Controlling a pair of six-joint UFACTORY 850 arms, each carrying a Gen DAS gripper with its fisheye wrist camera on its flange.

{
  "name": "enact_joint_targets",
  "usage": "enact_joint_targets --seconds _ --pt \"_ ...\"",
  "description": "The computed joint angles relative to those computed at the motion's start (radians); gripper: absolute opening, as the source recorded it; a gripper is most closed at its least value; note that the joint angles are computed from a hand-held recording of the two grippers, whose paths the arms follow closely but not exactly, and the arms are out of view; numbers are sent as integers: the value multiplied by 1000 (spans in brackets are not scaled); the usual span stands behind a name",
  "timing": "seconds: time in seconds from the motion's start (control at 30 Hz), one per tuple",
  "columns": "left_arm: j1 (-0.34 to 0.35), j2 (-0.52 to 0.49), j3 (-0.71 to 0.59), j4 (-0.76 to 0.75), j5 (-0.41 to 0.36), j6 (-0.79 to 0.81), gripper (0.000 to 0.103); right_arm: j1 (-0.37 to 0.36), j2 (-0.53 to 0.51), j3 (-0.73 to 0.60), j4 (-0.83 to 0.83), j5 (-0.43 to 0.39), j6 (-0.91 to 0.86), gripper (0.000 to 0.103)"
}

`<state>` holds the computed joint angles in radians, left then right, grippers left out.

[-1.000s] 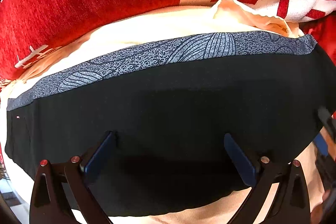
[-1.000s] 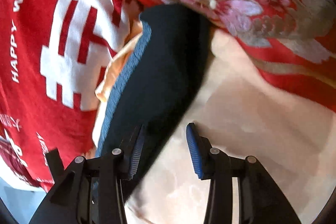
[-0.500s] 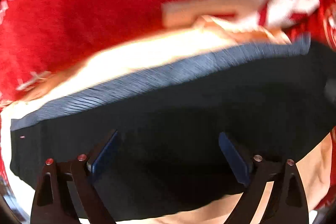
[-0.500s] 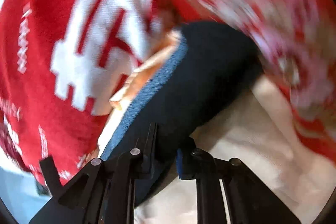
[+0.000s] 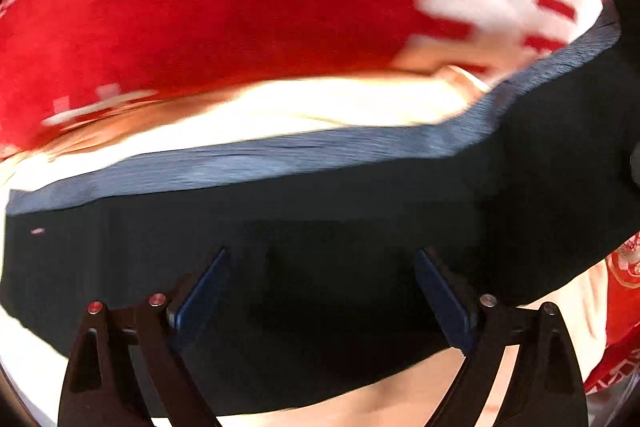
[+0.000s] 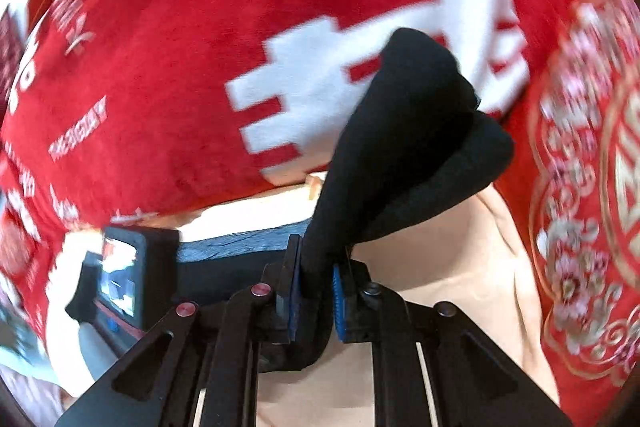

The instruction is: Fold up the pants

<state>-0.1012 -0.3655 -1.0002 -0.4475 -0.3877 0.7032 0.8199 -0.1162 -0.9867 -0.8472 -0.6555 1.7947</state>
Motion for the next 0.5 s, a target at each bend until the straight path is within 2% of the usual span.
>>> enact_joint_targets --seconds 0.17,0.23,0.37,0.43,0.5 --pt "169 -4 -46 96 -3 -24 94 72 -160 -190 53 -95 -221 15" --pt "226 -11 -53 159 1 -74 94 102 -245 -281 84 -131 -318 15" --pt "316 -96 -124 371 -41 -251 94 145 -426 -451 160 -201 -506 15" --pt "342 -109 -124 400 -47 -269 94 167 -548 -566 232 -272 -654 18" --pt "370 -108 -124 373 -56 -222 94 202 -671 -681 266 -418 -788 22"
